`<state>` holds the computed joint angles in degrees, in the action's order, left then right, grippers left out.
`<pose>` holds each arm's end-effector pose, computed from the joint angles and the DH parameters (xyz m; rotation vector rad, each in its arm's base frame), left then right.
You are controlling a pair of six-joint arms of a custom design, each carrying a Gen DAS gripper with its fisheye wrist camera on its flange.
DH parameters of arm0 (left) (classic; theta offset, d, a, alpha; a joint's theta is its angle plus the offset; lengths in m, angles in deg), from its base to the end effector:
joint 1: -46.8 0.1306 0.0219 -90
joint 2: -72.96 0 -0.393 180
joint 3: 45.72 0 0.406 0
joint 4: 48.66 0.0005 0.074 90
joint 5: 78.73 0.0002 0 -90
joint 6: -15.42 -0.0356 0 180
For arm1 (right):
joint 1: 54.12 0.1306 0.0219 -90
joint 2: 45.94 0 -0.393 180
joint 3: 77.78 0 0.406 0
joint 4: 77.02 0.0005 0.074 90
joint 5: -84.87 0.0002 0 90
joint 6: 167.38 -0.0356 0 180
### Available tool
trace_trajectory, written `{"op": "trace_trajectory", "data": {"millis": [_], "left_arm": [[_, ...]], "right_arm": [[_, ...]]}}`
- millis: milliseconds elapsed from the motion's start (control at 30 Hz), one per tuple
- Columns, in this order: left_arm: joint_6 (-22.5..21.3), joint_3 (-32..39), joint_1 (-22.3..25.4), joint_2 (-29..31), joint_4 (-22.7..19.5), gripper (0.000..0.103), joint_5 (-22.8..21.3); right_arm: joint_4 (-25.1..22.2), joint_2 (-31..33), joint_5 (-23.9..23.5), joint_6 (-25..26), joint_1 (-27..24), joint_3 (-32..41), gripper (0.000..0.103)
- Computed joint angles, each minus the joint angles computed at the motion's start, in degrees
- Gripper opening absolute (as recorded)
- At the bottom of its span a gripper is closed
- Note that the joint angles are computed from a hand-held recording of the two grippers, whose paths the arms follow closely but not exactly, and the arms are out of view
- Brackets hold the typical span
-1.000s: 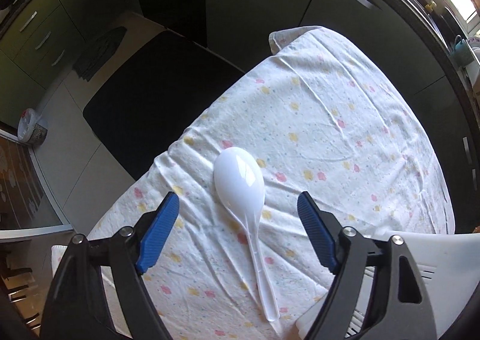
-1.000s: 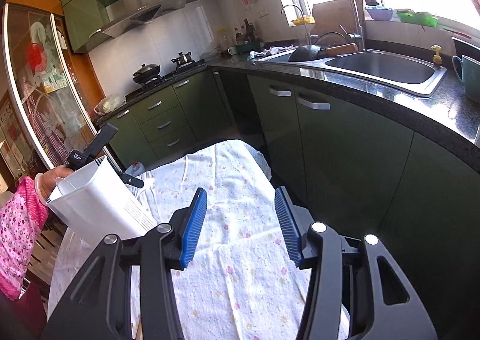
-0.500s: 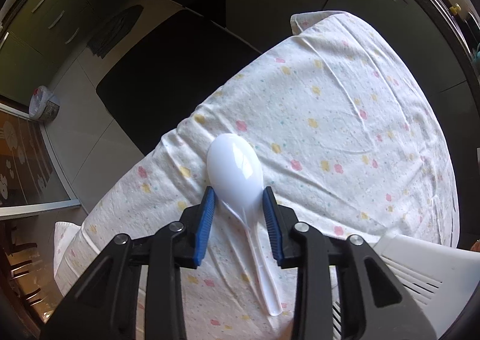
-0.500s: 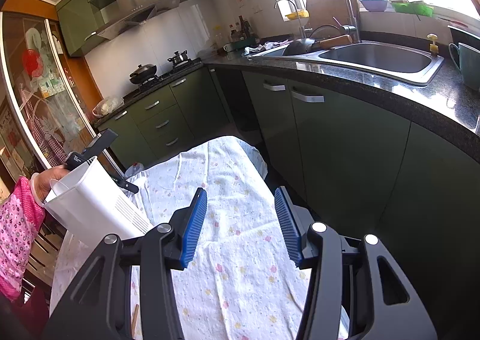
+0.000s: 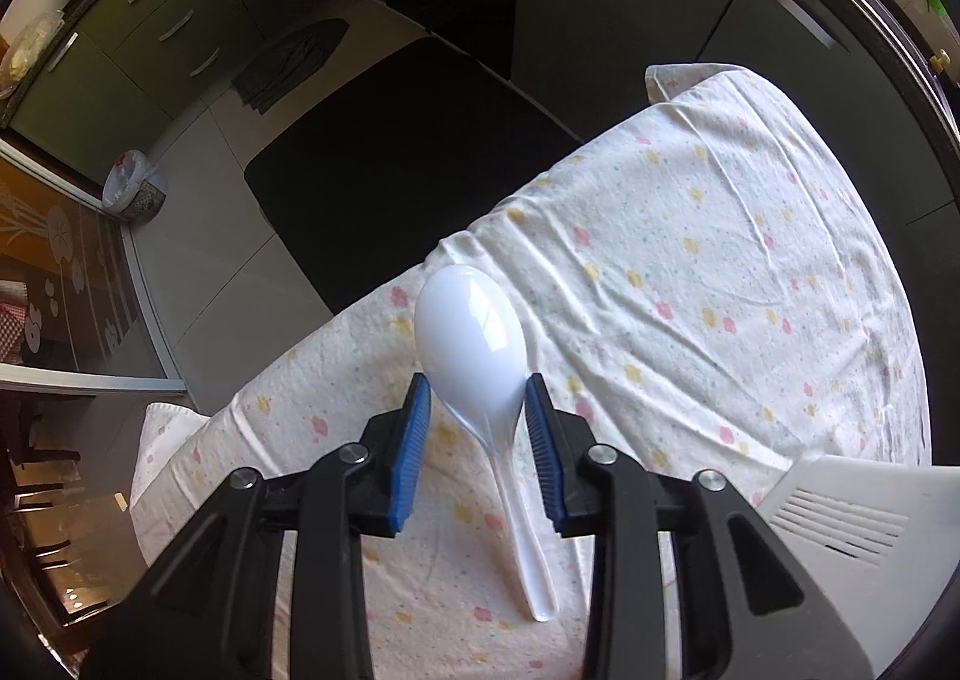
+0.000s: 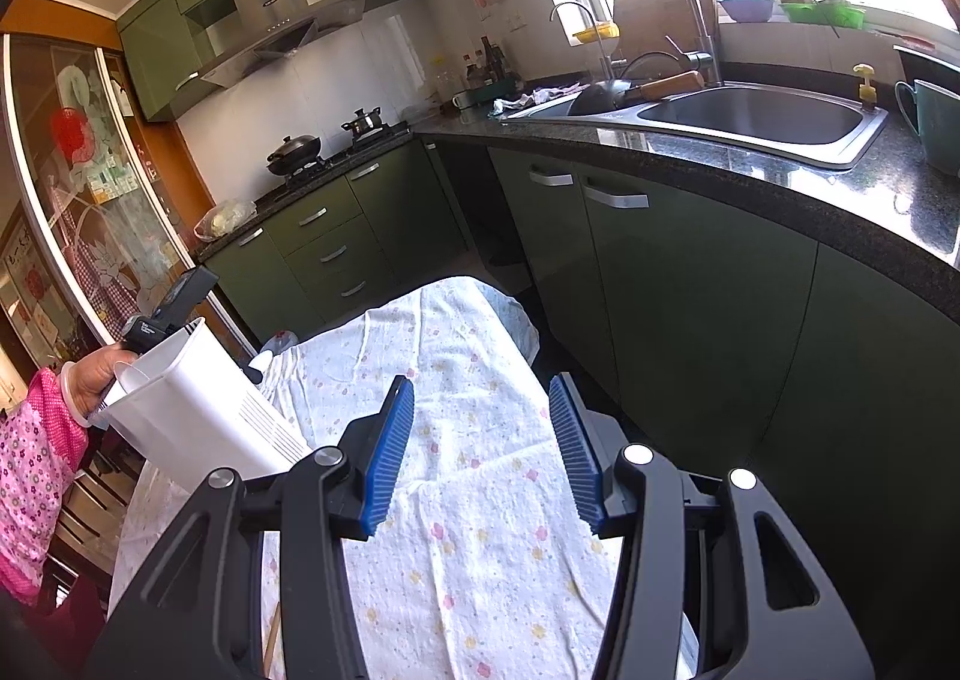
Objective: Organize utensils
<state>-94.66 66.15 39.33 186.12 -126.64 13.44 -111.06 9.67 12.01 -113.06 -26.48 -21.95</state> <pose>0.5972 -0.0802 0.3751 0.7078 2.8651 -0.0251 0.2669 0.1274 0.3962 0.3221 2.1249 0.3253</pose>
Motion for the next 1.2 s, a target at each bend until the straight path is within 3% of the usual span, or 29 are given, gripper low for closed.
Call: {"op": "trace_trajectory", "data": {"millis": [367, 567, 733, 967, 1067, 1200], "left_arm": [[0.7, -10.3, 8.8, -14.2, 3.7, 0.031, 0.4], [0.8, -12.1, 11.1, -24.2, 0.9, 0.030, 0.2], [1.7, -9.5, 10.4, -30.5, -3.8, 0.030, -1.3], [4.5, -4.8, 6.0, -34.7, -11.4, 0.030, -3.1], [5.2, -7.5, 5.6, -34.5, -11.7, 0.044, -4.4], [5.1, -14.4, 6.5, -31.5, -8.2, 0.045, -5.5]], "right_arm": [[2.1, -4.8, 0.1, 1.6, 2.6, -0.7, 0.047], [2.6, -9.9, -0.6, 2.1, 4.4, -2.0, 0.048], [1.3, -15.6, 0.2, 3.0, 5.8, -3.1, 0.048], [-4.1, -24.6, 1.0, 2.2, 5.4, -4.3, 0.048], [-6.1, -26.4, 0.0, 2.4, 3.9, -4.2, 0.048], [-7.8, -27.1, -1.4, 3.0, 2.5, -3.8, 0.048]]}}
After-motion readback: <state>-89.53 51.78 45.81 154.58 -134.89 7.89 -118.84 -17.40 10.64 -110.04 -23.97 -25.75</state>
